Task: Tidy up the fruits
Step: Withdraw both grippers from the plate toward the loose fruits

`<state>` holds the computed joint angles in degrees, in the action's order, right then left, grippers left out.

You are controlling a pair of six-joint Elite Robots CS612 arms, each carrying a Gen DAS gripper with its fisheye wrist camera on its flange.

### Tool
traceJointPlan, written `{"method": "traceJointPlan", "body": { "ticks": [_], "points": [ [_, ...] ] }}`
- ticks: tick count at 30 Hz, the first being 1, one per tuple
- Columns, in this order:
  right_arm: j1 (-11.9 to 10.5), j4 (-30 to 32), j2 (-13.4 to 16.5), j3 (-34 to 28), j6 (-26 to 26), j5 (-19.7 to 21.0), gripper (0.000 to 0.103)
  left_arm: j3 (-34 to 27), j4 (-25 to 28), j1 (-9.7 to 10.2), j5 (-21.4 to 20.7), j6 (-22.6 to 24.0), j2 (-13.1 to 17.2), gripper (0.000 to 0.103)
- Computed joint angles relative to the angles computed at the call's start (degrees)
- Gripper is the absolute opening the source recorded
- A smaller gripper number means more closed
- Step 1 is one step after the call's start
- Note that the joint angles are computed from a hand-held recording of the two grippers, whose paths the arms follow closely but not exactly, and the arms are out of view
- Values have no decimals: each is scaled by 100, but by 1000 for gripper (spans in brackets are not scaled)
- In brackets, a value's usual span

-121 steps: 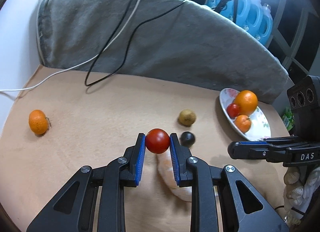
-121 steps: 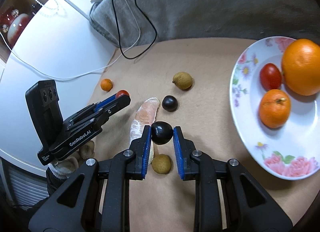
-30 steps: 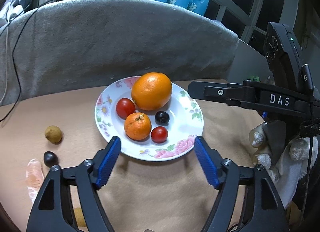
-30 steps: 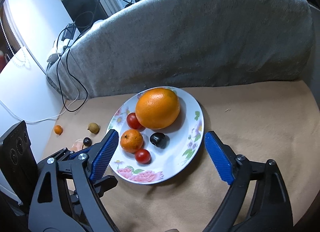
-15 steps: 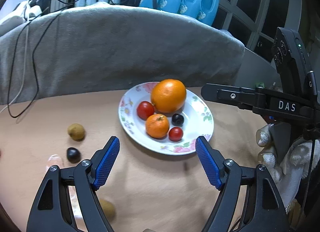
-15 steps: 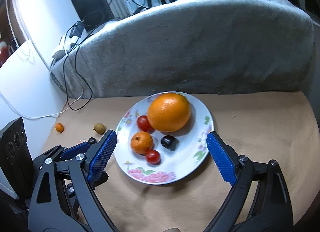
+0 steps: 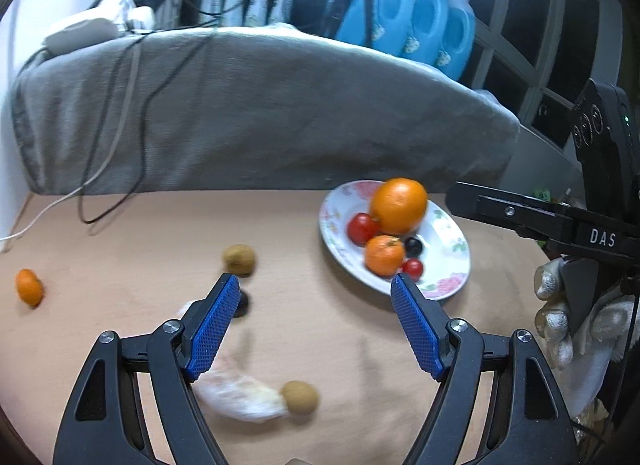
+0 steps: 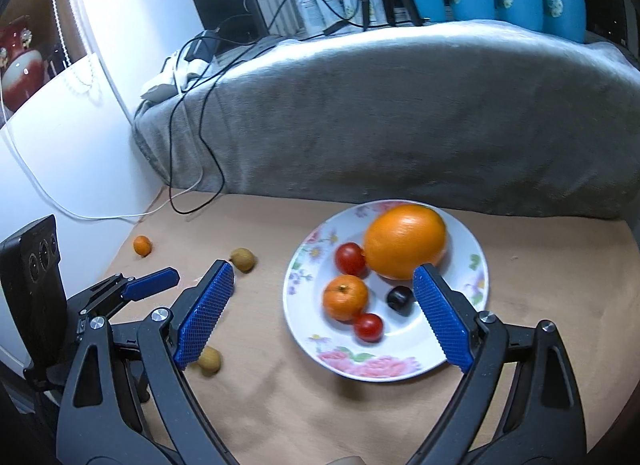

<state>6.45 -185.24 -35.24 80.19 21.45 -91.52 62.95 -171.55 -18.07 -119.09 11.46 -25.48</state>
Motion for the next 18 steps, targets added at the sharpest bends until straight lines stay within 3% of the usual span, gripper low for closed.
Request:
{"method": "traceJointPlan", "body": {
  "ticks": [18],
  "points": [
    [230, 927, 382, -898, -460, 140, 94, -502, 49, 366, 496, -370, 265, 78]
  ]
}}
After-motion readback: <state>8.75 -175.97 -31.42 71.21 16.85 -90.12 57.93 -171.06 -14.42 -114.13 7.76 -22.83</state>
